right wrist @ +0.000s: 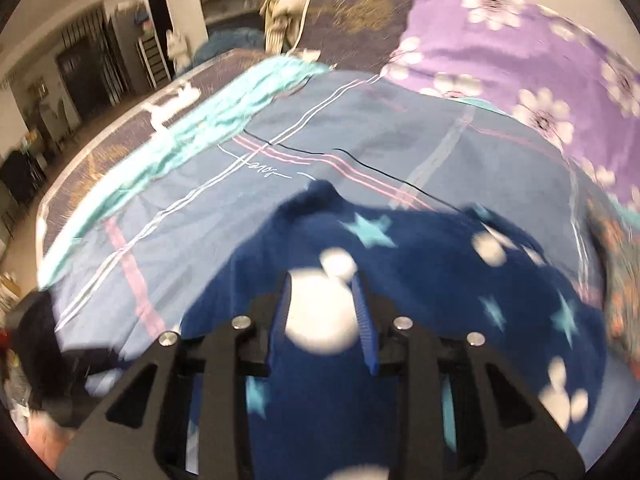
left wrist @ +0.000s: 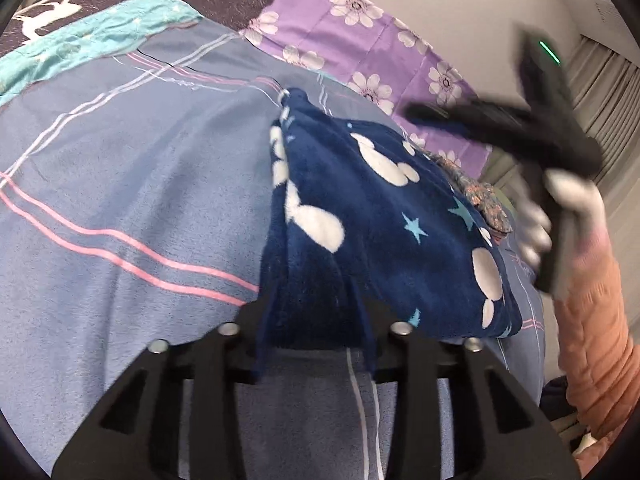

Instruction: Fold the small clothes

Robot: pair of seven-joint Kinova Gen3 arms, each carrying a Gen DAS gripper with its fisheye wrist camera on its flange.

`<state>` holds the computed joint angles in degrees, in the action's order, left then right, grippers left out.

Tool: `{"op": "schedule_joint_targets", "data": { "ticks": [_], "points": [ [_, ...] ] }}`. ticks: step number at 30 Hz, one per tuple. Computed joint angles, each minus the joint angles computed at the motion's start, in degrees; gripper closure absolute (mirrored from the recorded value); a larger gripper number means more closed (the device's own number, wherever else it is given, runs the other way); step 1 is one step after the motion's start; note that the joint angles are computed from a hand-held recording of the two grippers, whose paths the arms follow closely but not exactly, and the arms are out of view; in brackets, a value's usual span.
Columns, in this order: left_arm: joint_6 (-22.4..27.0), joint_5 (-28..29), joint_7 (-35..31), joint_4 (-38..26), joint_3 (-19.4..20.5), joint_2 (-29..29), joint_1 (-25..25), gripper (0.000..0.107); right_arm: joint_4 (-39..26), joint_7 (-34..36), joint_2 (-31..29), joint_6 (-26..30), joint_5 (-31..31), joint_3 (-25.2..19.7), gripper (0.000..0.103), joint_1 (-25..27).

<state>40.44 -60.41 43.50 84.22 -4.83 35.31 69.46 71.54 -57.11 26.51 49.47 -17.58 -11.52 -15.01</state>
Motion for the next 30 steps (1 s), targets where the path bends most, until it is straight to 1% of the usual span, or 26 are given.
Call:
{"op": "schedule_joint_targets", "data": {
  "ticks": [3,5,6,7,8,9,10,11,12,13,14,15,16,17,18,19,20,22,23,24,25,27,28,30],
  "points": [
    [0.0,0.7,-3.7,-1.5,0.7,0.5,-1.5,0.067,-6.8,-6.9,5.5,1.3,7.0,3.5,0.070,-8.0],
    [-1.0,0.2,-4.1,-1.4,-0.1,0.5,-1.6,0.067,-11.3,-11.5,8.5,3.2,11.7,7.2,0.066,-13.3],
    [-0.9,-0.2,-4.6,-1.7,-0.4,0.5,-1.4,0.074,-13.5,-13.9,10.1,4.4,14.0,9.0,0.061,-15.9],
    [0.2,0.0,-5.7,-2.5,-0.6,0.8,-1.1,0.083,-15.9,-16.1,11.6,5.9,16.1,9.8,0.056,-17.6],
    [1.8,-0.5,-6.6,-3.4,-0.6,1.1,-0.6,0.086,-17.7,-17.5,12.7,7.0,17.6,9.5,0.054,-18.2],
    [2.5,-1.2,-6.5,-3.8,-1.1,1.3,0.1,0.094,-19.2,-18.5,13.8,8.1,19.4,8.4,0.053,-18.4],
    [2.7,-2.5,-5.6,-3.5,-1.3,1.2,0.6,0.097,-20.9,-19.1,15.0,9.4,21.0,8.4,0.054,-19.3],
    [2.0,-4.2,-4.0,-3.1,-2.5,1.2,1.8,0.097,-22.0,-19.1,16.0,10.2,22.4,9.4,0.056,-20.6],
    [1.5,-5.2,-3.4,-3.0,-3.1,1.3,2.3,0.097,-22.8,-19.0,17.2,10.1,24.8,11.5,0.086,-22.7],
    [1.2,-6.1,-3.7,-3.2,-2.7,1.3,2.1,0.098,-22.9,-19.4,17.7,9.1,26.2,13.1,0.094,-23.9],
    [1.0,-6.5,-4.9,-3.5,-1.1,1.5,1.1,0.098,-23.4,-20.5,18.0,8.0,26.8,13.9,0.094,-23.9],
    [1.8,-6.1,-6.9,-4.2,0.5,1.8,0.0,0.098,-25.0,-22.2,18.3,7.9,26.3,13.7,0.094,-22.9],
    [2.1,-5.1,-8.4,-4.5,1.1,2.2,-0.5,0.097,-26.8,-22.9,18.8,8.8,25.0,12.4,0.094,-20.9],
    [1.6,-3.6,-9.0,-4.0,1.4,2.1,-1.2,0.097,-28.8,-22.7,19.7,10.5,22.7,10.0,0.094,-18.3],
    [0.1,-2.3,-8.6,-2.9,0.5,1.7,-1.2,0.097,-30.2,-21.6,20.4,12.0,21.4,7.4,0.094,-16.3],
    [-0.7,-1.8,-7.6,-1.8,0.6,1.3,-1.6,0.097,-30.5,-19.6,20.6,12.5,21.0,5.8,0.093,-15.5],
    [-2.0,-1.5,-6.2,-0.3,0.2,0.7,-1.6,0.097,-30.0,-17.9,20.3,12.0,21.5,5.2,0.093,-15.3],
    [-4.4,-2.9,-2.6,2.4,-0.7,0.0,-1.2,0.097,-28.3,-16.6,19.7,10.3,20.6,5.5,0.088,-15.7],
    [-6.4,-3.2,-0.2,3.9,-2.4,-0.4,-0.1,0.097,-28.6,-17.0,20.0,10.5,20.1,6.4,0.087,-16.1],
    [-7.5,-4.5,2.0,4.8,-3.1,-0.5,0.3,0.097,-28.8,-18.3,20.2,10.2,20.3,7.1,0.083,-16.7],
    [-7.6,-5.2,3.3,5.2,-3.0,-0.6,0.5,0.097,-28.3,-19.4,20.0,9.1,20.1,7.4,0.079,-16.8],
    [-7.5,-6.3,5.3,6.0,-3.1,-0.7,1.0,0.097,-27.3,-20.6,19.2,7.6,18.6,6.7,0.075,-15.5],
    [-7.2,-6.6,5.8,6.1,-2.8,-0.8,1.0,0.097,-26.5,-20.7,18.4,7.1,17.1,5.8,0.073,-14.2],
    [-6.3,-6.7,5.9,6.3,-1.9,-1.1,0.9,0.097,-22.6,-18.8,15.7,4.8,13.8,3.5,0.073,-10.7]
  ]
}}
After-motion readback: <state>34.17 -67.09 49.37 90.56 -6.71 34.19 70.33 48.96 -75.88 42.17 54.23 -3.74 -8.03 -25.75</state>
